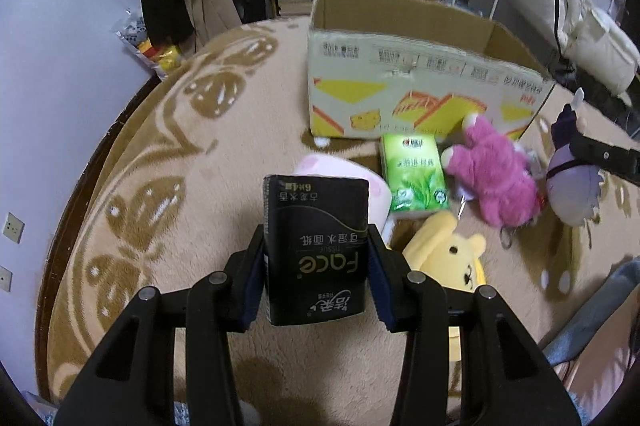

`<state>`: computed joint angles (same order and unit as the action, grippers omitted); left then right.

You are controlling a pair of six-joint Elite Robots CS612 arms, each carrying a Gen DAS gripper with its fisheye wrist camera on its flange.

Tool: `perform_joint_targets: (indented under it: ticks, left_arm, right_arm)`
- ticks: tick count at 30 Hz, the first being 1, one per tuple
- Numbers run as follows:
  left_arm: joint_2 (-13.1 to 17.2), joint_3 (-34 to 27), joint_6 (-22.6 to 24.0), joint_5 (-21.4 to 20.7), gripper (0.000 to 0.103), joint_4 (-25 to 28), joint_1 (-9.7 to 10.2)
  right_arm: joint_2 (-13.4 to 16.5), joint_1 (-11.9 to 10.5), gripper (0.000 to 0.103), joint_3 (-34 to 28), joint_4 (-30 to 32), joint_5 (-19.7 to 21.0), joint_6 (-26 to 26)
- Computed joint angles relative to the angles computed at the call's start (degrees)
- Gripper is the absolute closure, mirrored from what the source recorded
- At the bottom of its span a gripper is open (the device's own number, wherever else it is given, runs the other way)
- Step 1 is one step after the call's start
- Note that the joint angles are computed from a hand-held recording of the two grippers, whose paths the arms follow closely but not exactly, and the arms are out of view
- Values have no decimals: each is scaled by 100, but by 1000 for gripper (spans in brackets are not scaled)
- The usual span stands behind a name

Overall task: Organize soft objects
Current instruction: 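Lift the tissue pack with the left tool while the right tool carries the doll over the box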

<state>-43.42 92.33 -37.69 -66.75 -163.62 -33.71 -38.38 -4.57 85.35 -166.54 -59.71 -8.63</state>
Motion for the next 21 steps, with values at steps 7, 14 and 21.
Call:
perform_joint_targets:
  ticks: [7, 14, 21]
  left_arm:
    - [7, 55, 200, 306, 59, -429, -31]
    - [-2, 33, 418, 680, 59, -882, -70]
    - [63, -194, 854, 1110, 59, -1509, -90]
  right_arm:
    - [-91, 3, 65, 225, -815, 326, -83]
    - [-168, 55, 65, 303, -1485, 555, -97]
    - [-148, 119, 65, 110, -1911, 721, -132]
